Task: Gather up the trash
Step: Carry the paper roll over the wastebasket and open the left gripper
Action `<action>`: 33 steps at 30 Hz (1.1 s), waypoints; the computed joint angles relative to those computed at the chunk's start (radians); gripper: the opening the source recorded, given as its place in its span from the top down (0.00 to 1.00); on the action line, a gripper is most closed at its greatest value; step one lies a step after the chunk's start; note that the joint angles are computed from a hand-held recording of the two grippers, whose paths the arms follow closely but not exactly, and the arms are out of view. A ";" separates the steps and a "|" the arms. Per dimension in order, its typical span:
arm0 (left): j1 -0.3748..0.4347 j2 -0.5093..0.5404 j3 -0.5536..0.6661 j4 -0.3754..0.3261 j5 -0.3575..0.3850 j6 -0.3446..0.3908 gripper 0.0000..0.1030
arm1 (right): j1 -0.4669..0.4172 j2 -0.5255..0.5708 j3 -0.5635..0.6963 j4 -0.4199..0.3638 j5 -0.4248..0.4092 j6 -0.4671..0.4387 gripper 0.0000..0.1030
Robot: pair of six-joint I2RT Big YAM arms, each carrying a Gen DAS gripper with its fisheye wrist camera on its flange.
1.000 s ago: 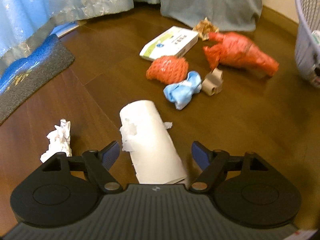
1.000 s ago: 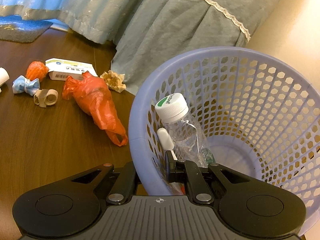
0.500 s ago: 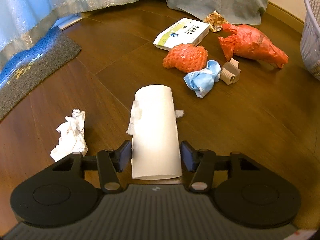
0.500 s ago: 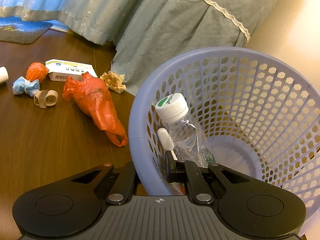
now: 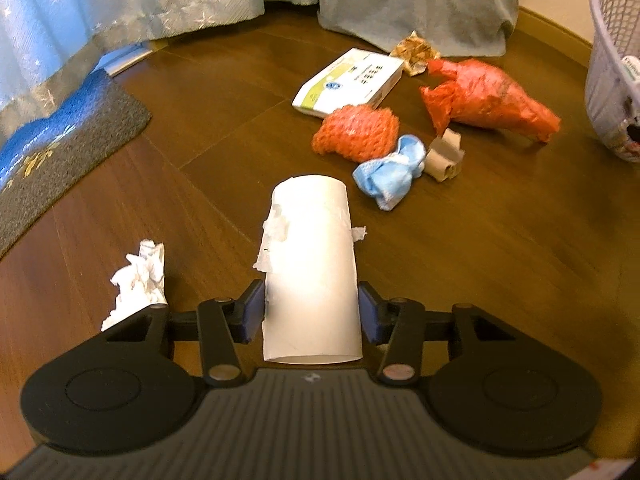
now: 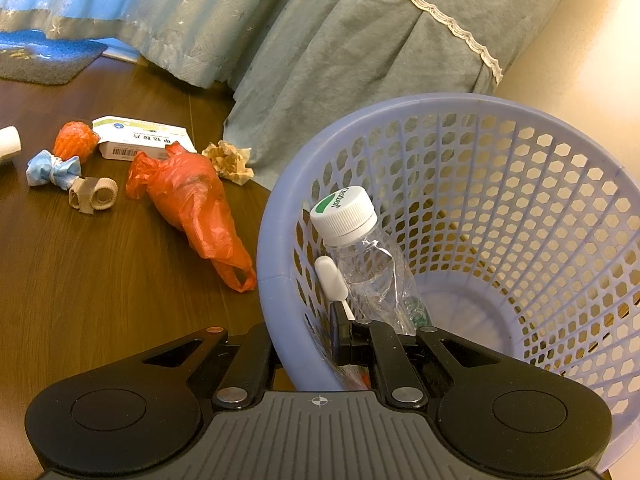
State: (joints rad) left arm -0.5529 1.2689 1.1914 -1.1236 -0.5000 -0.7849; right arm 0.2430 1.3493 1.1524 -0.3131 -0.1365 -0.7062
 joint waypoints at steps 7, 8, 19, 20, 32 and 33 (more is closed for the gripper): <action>-0.003 -0.018 0.044 0.014 -0.004 0.037 0.58 | 0.001 0.000 -0.001 0.000 0.002 -0.001 0.94; -0.003 -0.020 0.052 0.017 -0.003 0.040 0.58 | 0.001 0.000 -0.001 0.001 0.003 0.000 0.94; -0.001 0.018 0.195 0.091 0.049 0.156 0.58 | 0.003 0.001 0.000 0.000 0.006 0.001 0.94; -0.002 0.026 0.213 0.101 0.059 0.175 0.58 | 0.003 0.001 0.000 0.001 0.005 0.001 0.94; -0.029 0.181 0.489 0.140 0.212 0.371 0.58 | 0.011 0.002 0.005 -0.003 0.006 0.015 0.94; -0.031 0.199 0.516 0.144 0.226 0.392 0.58 | 0.011 0.002 0.006 -0.004 0.006 0.016 0.94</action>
